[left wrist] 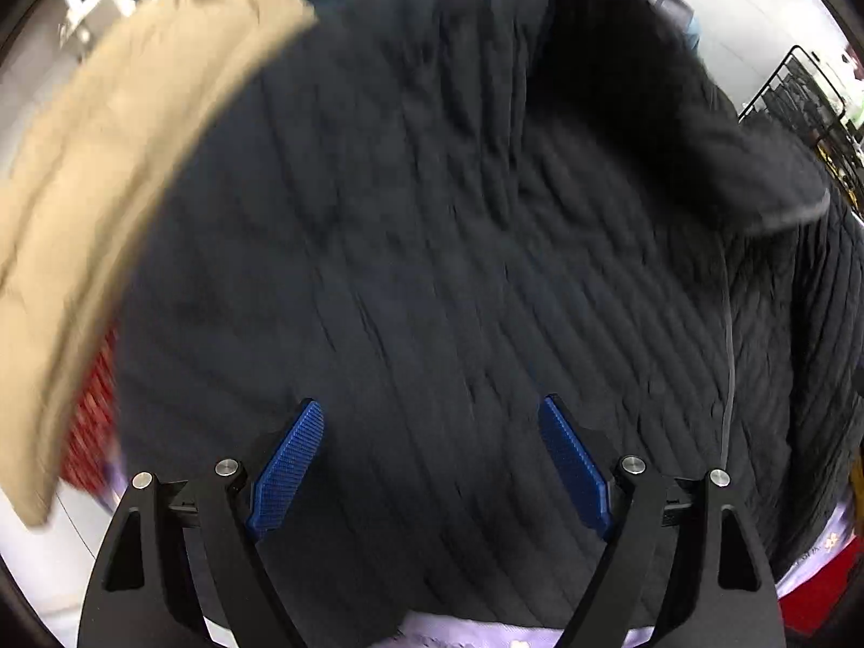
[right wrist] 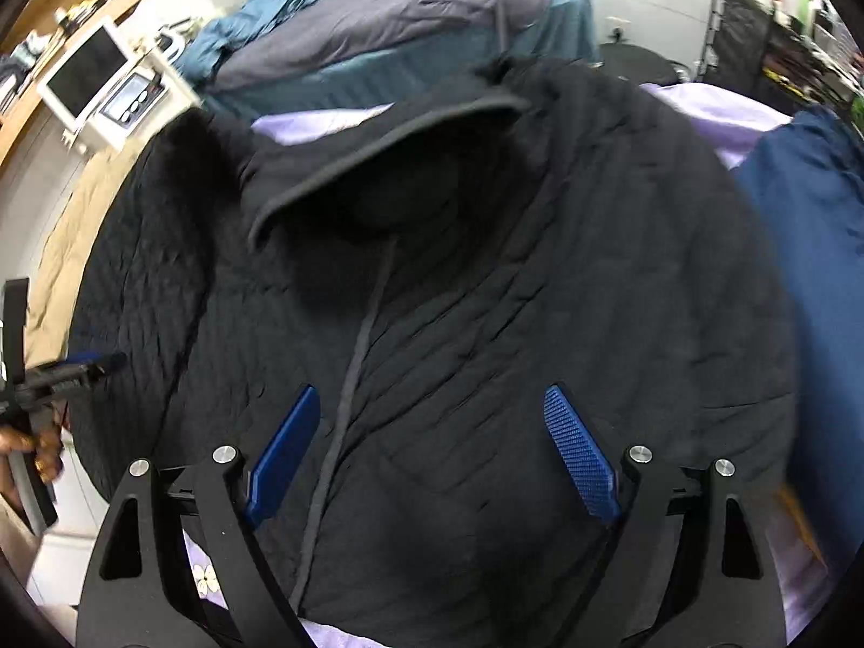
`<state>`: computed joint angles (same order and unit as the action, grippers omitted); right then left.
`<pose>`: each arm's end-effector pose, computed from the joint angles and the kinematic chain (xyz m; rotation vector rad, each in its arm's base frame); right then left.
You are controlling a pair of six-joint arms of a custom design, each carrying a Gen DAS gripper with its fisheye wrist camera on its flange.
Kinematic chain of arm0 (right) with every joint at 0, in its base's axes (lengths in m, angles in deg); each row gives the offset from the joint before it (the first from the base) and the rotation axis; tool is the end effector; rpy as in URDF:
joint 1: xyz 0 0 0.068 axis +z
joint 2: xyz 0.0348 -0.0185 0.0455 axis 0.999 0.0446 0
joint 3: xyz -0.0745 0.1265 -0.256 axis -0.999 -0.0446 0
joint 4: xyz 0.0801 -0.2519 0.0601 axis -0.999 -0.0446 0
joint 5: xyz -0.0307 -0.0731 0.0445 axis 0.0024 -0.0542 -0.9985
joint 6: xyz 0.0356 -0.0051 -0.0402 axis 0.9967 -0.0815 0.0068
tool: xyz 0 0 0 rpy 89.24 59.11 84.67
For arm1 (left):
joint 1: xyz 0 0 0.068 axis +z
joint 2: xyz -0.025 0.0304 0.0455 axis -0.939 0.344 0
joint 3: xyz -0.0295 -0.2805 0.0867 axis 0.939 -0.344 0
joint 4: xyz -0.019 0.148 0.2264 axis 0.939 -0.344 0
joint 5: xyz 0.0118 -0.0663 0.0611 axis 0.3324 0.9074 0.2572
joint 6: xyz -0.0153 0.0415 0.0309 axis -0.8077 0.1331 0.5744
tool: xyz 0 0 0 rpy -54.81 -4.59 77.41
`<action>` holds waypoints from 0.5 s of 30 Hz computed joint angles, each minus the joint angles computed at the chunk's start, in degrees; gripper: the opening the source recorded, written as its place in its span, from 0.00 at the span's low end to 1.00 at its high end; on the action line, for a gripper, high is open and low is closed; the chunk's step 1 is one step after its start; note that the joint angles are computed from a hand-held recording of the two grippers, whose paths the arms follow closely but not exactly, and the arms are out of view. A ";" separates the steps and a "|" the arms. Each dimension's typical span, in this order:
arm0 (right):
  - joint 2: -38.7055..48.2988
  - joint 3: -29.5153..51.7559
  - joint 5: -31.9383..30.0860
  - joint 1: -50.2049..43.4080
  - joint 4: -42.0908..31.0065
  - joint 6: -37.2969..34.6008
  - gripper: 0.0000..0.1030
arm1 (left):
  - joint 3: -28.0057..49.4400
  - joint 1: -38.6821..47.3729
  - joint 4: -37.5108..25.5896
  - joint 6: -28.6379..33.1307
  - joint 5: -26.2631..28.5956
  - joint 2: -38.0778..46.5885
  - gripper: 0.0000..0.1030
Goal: Fold large clothes
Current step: 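Lay the jacket flat on the sheet and open both grippers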
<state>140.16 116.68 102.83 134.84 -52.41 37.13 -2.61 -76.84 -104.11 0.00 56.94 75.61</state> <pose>0.1752 0.1724 0.2440 0.6226 2.6157 0.1065 0.3059 -0.0395 0.2096 0.5078 2.8743 -0.0707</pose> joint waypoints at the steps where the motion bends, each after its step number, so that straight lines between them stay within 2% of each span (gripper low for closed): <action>1: 2.04 0.81 -0.30 -0.85 1.32 -2.58 0.82 | -2.09 -0.73 1.08 -0.57 -0.90 -0.83 0.78; 4: 8.09 3.69 -4.30 -5.01 6.26 -11.60 0.82 | -5.93 -3.48 3.80 -0.99 -4.00 -2.30 0.78; 8: 18.44 11.36 -9.31 -11.80 9.85 -24.95 0.82 | -8.73 -6.64 5.76 -0.13 -6.55 -3.84 0.78; 12: 27.79 25.25 -6.00 -19.08 7.25 -36.54 0.82 | -10.29 -7.75 6.36 -0.62 -8.86 -5.63 0.78; 14: 32.41 34.26 -2.19 -22.96 5.51 -42.00 0.82 | -10.98 -6.86 6.03 -1.03 -9.19 -6.34 0.78; 15: 35.05 39.95 2.10 -24.66 4.41 -43.74 0.82 | -11.00 -6.25 5.74 -1.08 -8.86 -6.43 0.78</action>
